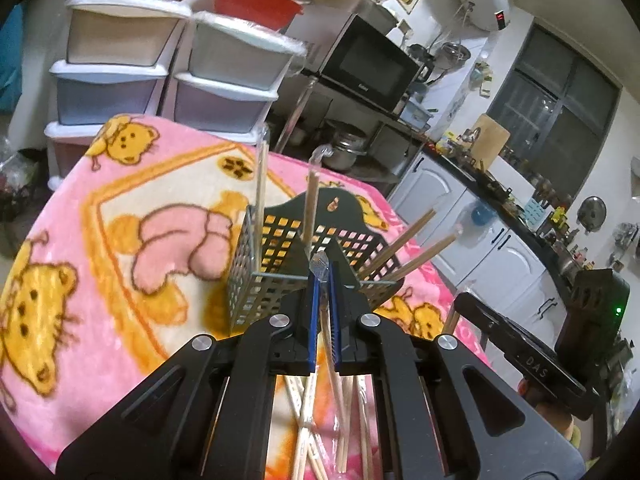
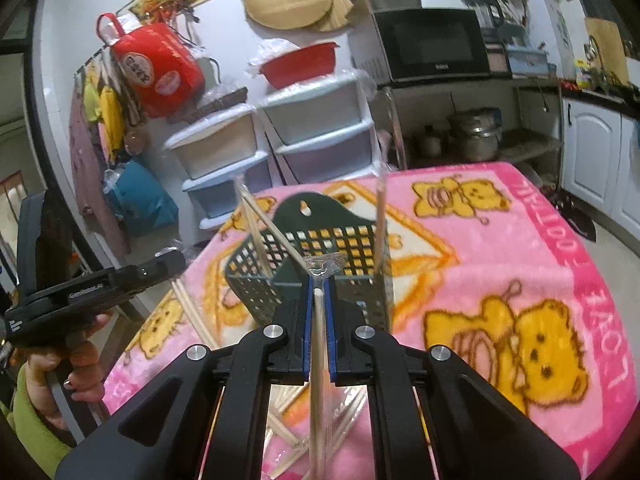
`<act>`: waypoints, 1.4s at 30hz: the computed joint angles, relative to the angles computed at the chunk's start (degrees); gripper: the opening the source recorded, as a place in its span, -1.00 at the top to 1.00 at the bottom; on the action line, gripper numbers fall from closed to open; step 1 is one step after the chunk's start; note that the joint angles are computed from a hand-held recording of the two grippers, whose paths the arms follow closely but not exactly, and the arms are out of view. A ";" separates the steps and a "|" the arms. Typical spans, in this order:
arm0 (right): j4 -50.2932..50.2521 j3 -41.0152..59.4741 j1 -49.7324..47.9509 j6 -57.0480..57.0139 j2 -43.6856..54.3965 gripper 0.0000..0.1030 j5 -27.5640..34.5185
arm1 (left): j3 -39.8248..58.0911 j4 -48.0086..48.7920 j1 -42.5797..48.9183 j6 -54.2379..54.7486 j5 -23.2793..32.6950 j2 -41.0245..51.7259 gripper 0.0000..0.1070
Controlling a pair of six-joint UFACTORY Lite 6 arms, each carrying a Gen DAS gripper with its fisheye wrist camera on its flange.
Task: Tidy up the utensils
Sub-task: 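Raise both held chopsticks and carry them over the green caddy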
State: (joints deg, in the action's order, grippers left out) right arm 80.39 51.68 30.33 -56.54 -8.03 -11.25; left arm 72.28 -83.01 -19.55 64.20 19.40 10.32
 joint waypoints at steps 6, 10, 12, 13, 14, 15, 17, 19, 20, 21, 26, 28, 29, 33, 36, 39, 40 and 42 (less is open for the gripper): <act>4.36 2.08 1.90 -5.58 -0.51 0.89 -1.85 | 1.16 1.42 -0.58 -0.90 -0.16 -1.11 0.96; 5.23 3.81 2.69 -7.46 -0.53 0.89 -3.10 | 2.56 2.25 -0.99 -1.33 -0.11 -1.15 0.97; 5.51 4.51 3.13 -8.26 -0.57 0.89 -4.04 | 3.19 2.60 -1.09 -1.47 0.02 -1.16 0.97; 5.41 4.69 3.29 -8.32 -0.63 0.89 -4.28 | 3.61 2.88 -1.20 -1.75 0.09 -1.11 0.97; 4.89 4.83 3.29 -8.02 -0.70 0.89 -4.43 | 3.86 3.13 -1.27 -1.92 0.13 -1.14 0.97; 4.80 5.26 3.43 -8.21 -0.70 0.89 -4.66 | 4.40 3.64 -1.51 -2.34 0.00 -1.13 0.97; 4.98 5.88 3.84 -8.94 -0.75 0.89 -5.54 | 5.21 4.11 -1.89 -2.77 -0.08 -1.12 0.97; 4.91 6.47 4.22 -9.35 -0.78 0.89 -6.53 | 5.81 4.84 -2.17 -3.48 -0.15 -1.29 0.97; 4.85 6.71 4.17 -9.49 -0.88 0.89 -6.64 | 6.30 4.94 -2.28 -3.62 -0.09 -1.30 0.97; 4.75 7.04 4.15 -9.60 -0.98 0.89 -6.76 | 6.79 5.30 -2.44 -3.94 -0.15 -1.23 0.97; 3.91 7.83 3.96 -9.54 -1.74 0.89 -7.33 | 9.43 5.87 -2.87 -4.90 0.06 -0.83 0.97; 3.81 8.51 3.95 -9.83 -1.73 0.89 -7.63 | 10.65 6.36 -3.23 -5.53 -0.12 -0.60 0.97; 3.81 8.90 3.97 -10.02 -1.71 0.89 -7.82 | 11.15 6.72 -3.42 -5.94 -0.25 -0.47 0.97; 4.38 10.99 3.78 -11.51 -0.97 0.89 -8.18 | 14.58 9.60 -4.29 -8.82 -0.94 0.32 0.97; 4.94 13.10 3.43 -13.13 -0.09 0.89 -8.32 | 17.72 12.27 -4.69 -11.41 -1.51 1.30 0.97; 4.76 15.08 3.28 -14.13 0.71 0.89 -8.94 | 20.68 14.98 -4.82 -13.93 -1.83 2.45 0.97; 4.54 15.99 3.20 -14.48 1.11 0.89 -9.29 | 22.29 16.81 -4.94 -15.75 -1.95 3.20 0.97; 3.95 17.87 2.85 -14.89 1.98 0.89 -9.66 | 24.16 19.15 -5.12 -18.02 -2.24 4.07 0.97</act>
